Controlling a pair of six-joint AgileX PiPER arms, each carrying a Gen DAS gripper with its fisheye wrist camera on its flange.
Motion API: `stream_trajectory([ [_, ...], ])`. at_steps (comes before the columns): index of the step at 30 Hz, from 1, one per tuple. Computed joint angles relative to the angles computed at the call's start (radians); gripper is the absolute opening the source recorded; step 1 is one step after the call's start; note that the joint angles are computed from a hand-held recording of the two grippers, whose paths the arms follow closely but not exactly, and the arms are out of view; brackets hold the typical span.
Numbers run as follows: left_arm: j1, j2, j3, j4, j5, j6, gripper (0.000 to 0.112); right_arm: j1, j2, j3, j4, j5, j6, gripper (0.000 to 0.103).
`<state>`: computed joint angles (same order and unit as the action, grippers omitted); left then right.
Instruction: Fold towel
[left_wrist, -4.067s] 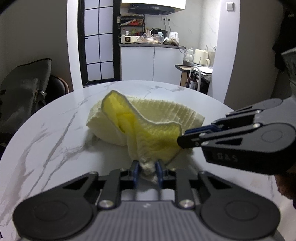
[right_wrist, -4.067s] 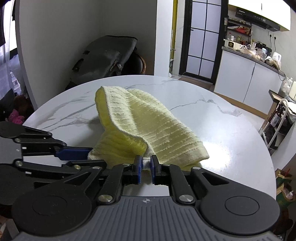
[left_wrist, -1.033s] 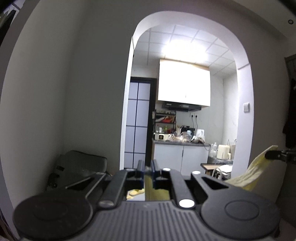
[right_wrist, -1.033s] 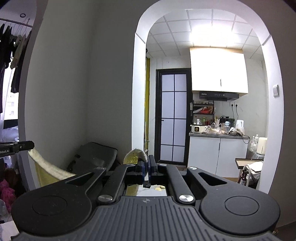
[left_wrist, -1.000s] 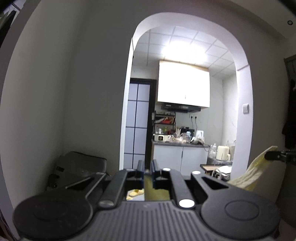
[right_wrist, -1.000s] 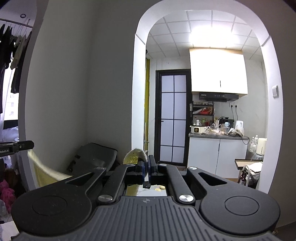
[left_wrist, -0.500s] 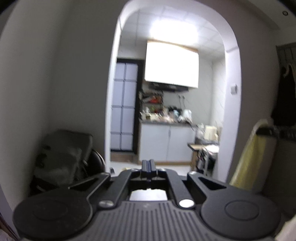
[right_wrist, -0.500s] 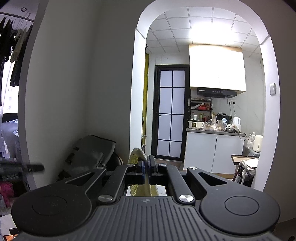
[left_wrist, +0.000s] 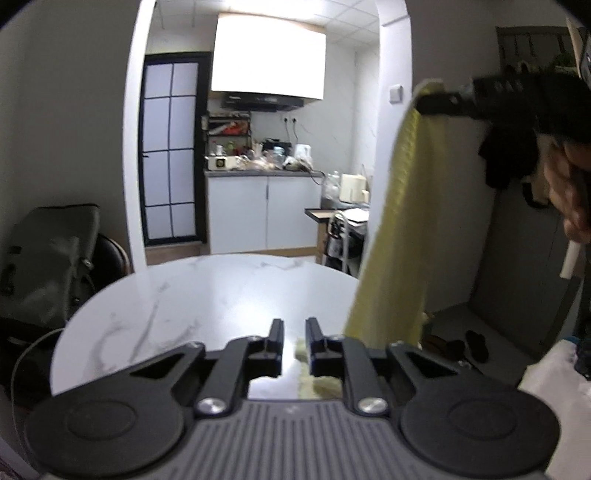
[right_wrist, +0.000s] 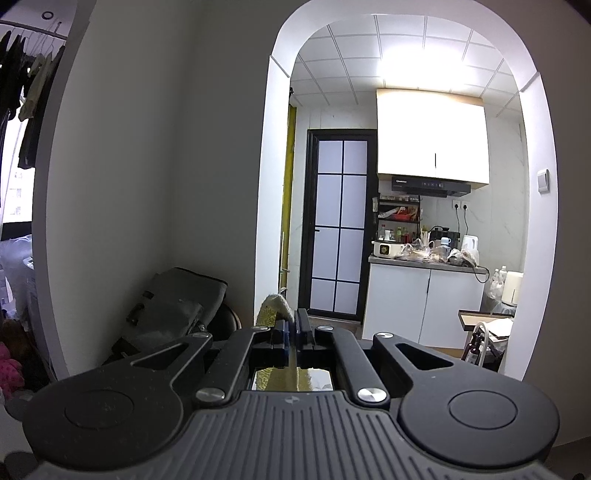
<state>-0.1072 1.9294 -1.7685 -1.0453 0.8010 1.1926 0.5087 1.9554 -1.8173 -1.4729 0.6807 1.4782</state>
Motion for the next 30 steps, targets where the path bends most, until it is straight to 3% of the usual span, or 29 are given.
stream_trajectory([
  [6, -0.031, -0.03, 0.126, -0.073, -0.059, 0.093, 0.049, -0.006, 0.003, -0.004, 0.009, -0.01, -0.013, 0.004],
  [11, -0.08, -0.043, 0.238, -0.152, -0.156, 0.155, 0.049, -0.009, 0.004, -0.005, 0.019, -0.016, -0.041, 0.004],
  [14, -0.117, -0.055, 0.315, -0.239, -0.225, 0.23, 0.043, -0.011, 0.005, -0.006, 0.024, -0.022, -0.055, 0.004],
  [17, -0.137, -0.061, 0.348, -0.282, -0.231, 0.277, 0.037, -0.017, 0.005, -0.008, 0.033, -0.035, -0.068, 0.004],
  [22, -0.186, -0.038, 0.339, -0.233, -0.265, 0.225, 0.039, -0.026, 0.003, -0.001, 0.035, -0.059, -0.072, 0.004],
  [26, -0.23, -0.044, 0.379, -0.312, -0.354, 0.295, 0.069, -0.028, 0.0, 0.007, 0.035, -0.074, -0.071, 0.004],
  [30, -0.265, -0.049, 0.409, -0.392, -0.415, 0.374, 0.076, -0.032, 0.002, 0.001, 0.046, -0.083, -0.086, 0.004],
])
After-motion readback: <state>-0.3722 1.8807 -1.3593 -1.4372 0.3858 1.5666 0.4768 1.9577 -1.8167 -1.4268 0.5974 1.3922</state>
